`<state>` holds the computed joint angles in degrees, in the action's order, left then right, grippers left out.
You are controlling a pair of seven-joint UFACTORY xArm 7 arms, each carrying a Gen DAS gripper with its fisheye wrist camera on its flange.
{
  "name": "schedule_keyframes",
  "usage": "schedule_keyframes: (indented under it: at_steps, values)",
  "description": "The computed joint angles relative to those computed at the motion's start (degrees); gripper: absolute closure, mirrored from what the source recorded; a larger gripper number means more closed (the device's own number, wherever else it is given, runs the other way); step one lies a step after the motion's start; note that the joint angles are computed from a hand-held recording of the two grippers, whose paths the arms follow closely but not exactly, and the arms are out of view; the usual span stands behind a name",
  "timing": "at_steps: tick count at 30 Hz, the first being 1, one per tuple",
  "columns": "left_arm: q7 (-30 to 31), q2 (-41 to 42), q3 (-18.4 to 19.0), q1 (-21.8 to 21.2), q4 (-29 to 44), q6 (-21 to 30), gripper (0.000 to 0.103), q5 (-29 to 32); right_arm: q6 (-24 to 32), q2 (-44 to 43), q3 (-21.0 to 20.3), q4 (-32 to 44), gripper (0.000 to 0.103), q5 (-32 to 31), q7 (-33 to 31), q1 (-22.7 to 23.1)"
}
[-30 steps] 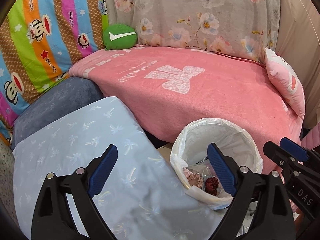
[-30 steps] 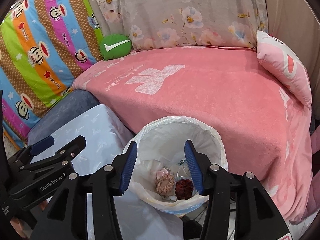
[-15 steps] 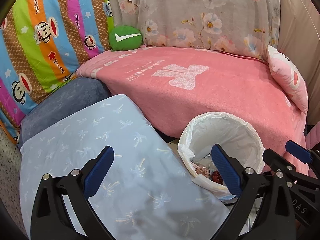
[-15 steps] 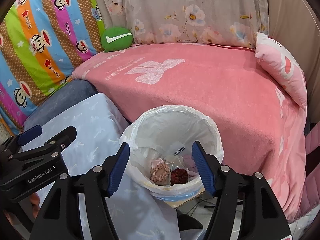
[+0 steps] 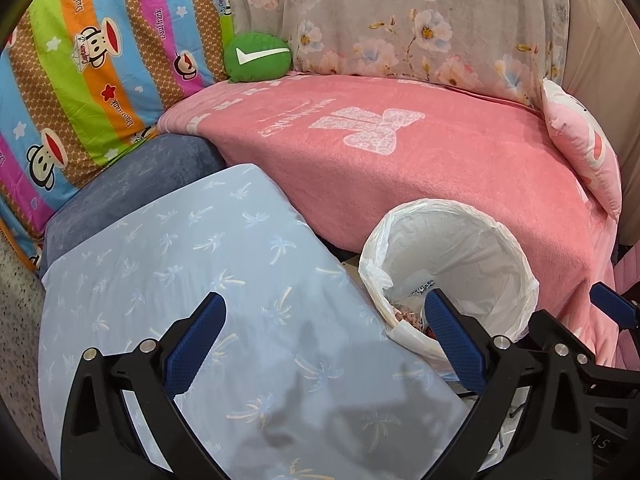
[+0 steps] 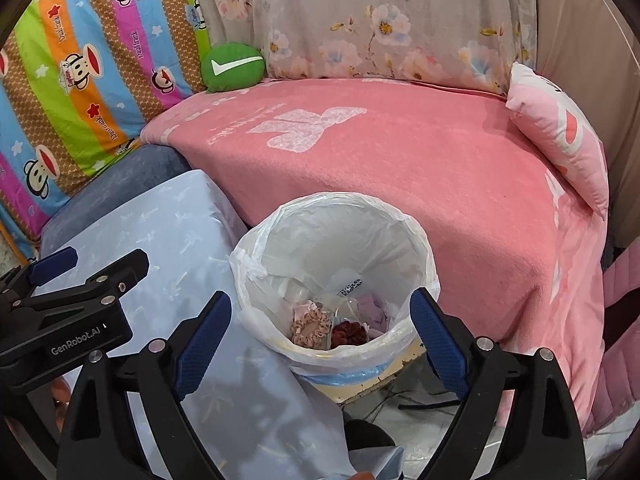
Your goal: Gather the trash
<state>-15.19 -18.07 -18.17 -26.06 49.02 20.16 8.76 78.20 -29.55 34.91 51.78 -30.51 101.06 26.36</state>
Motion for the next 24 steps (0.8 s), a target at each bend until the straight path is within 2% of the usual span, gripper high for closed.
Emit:
schedule_keyframes:
  at_steps: [2, 24]
  values:
    - [-0.19, -0.11, -0.17, 0.03, -0.11, 0.57, 0.007, 0.19, -0.17, -0.05, -0.06, -0.25, 0.005, 0.33, 0.14, 0.21]
    - [-2.93, 0.45, -1.21, -0.02, -0.46, 2.32, 0.007, 3.21, 0.66, 0.1, -0.58, -1.56, 0.005, 2.02, 0.5, 1.64]
